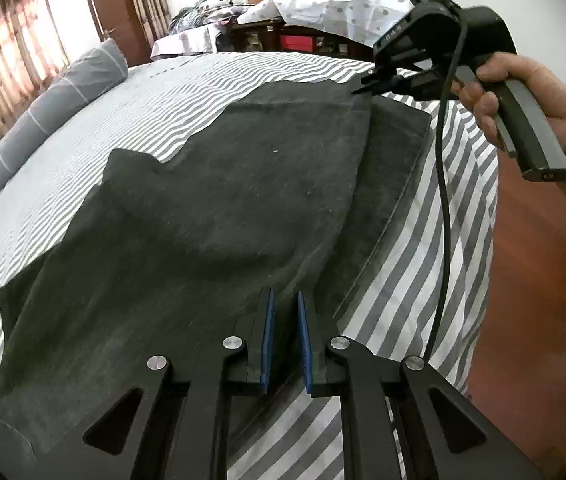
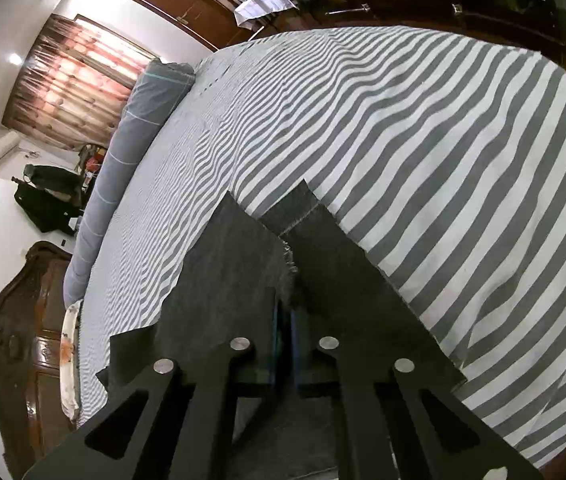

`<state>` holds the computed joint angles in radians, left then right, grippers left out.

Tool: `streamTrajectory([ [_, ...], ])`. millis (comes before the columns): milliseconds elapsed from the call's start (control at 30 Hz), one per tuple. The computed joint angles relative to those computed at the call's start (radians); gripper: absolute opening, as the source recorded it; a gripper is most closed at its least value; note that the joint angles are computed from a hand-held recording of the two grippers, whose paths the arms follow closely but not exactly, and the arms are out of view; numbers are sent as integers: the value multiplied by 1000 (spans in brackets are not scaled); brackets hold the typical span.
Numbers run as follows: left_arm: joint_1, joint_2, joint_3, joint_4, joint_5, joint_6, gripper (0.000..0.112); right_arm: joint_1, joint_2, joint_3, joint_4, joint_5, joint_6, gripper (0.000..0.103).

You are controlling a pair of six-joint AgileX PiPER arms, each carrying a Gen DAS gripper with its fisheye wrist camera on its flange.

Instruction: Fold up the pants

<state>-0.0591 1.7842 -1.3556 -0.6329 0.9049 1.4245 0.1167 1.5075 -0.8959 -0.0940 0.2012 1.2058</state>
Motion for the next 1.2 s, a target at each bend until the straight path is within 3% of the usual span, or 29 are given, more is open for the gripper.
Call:
streamTrajectory([
  [133,-28,5,-6,24,-25,-30,3,16,-7,-30,-86,53,82,4],
  [267,-25,6,-25,20,-5,-30,2,46,-39,-60,-217,130,198,3],
  [433,-3,-3,-65,-5,69,-9,1,133,-115,-61,-424,286,391,3],
  [600,12,-5,-73,1,128,31,1,207,-177,1,-474,385,490,3],
  [733,8,-19,-37,14,135,78,1,232,-182,59,-490,394,573,3],
  [967,9,4,-67,23,229,64,1,187,-92,45,-409,386,497,3],
  [1067,-8,-8,-35,32,190,64,1,171,-79,16,-358,403,431,6],
  [1133,-6,6,-62,39,213,19,2,161,-102,7,-315,428,394,16],
  [1200,18,20,-112,26,267,-19,3,170,-137,-4,-325,484,400,35],
])
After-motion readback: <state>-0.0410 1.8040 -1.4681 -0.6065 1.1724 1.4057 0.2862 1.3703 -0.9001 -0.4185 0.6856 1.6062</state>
